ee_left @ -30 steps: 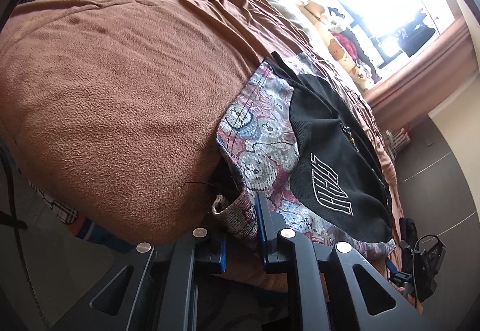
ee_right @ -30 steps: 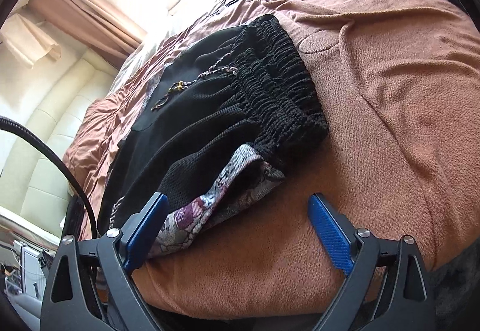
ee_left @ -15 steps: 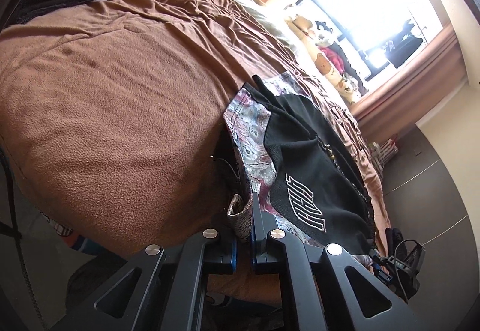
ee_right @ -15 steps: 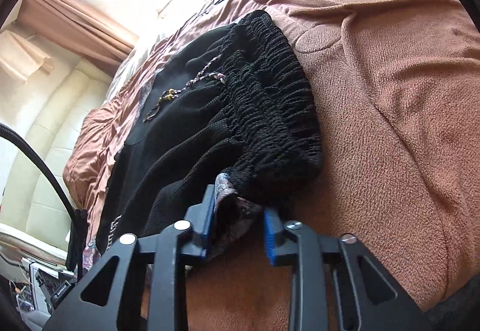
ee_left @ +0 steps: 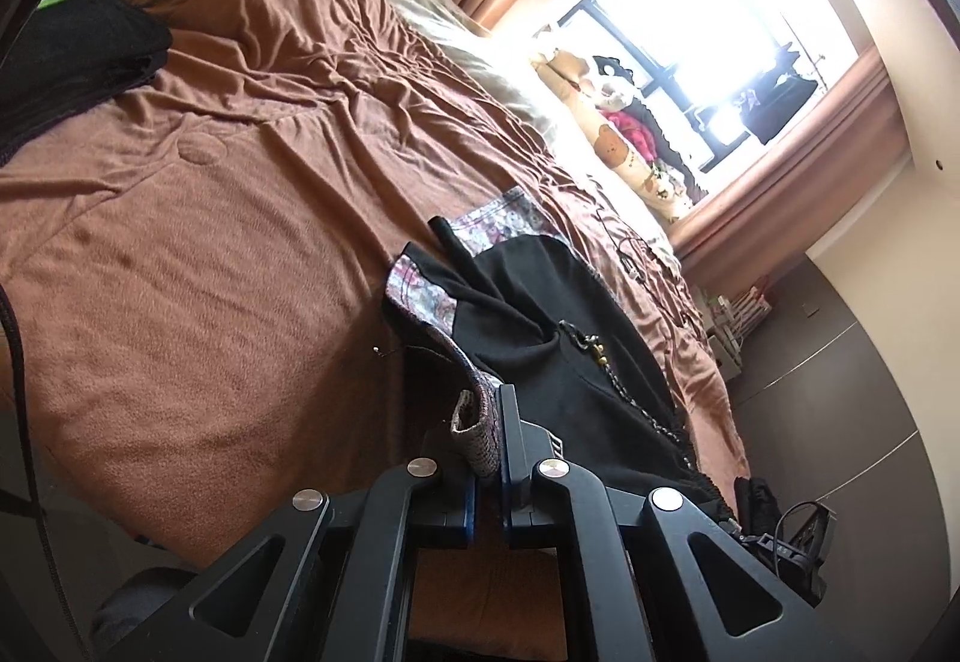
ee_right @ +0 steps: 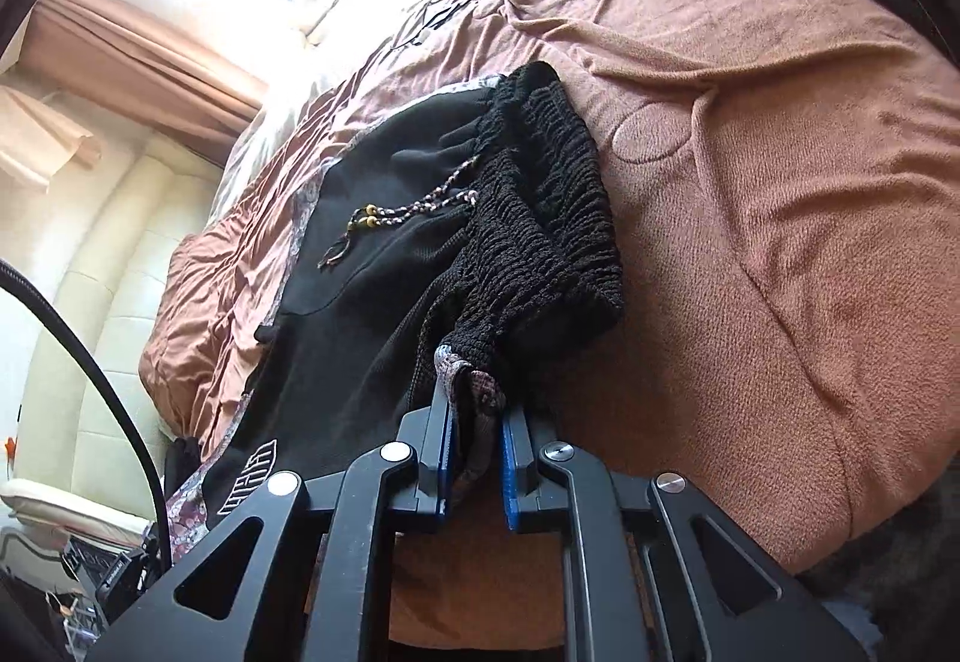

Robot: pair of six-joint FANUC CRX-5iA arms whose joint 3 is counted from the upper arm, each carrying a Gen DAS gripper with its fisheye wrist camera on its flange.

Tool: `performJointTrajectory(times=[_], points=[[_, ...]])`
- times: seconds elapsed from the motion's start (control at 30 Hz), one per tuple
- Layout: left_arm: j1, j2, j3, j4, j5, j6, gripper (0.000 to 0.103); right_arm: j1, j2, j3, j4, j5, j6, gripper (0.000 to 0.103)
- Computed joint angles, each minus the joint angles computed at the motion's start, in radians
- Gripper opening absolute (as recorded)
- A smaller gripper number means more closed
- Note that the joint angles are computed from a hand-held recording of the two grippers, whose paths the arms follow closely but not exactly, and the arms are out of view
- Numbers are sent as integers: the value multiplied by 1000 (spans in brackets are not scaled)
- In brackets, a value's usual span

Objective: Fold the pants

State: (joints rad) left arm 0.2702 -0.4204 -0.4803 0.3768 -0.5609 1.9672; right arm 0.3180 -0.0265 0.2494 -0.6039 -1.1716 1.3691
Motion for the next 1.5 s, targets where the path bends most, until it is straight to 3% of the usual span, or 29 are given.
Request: performJointTrajectory(times=[0.17,0.5,0.83,1.23,1.5], points=[[7,58,104,-46,-41,27,5,-36,14,34,-66,-10,33,10],[12,190,262,17,-29,-73,5,-60,34,62,-121,11,54,10],[12,375,452,56,-37,-128,5,-54,121,157,-127,17,15,10],[7,652,791,-10,-148,-91,5,-38,285,332,-112,9,-77,13],[2,869,1085,-102,-279,-37,5,-25,399,451,-102,5,-108,13]])
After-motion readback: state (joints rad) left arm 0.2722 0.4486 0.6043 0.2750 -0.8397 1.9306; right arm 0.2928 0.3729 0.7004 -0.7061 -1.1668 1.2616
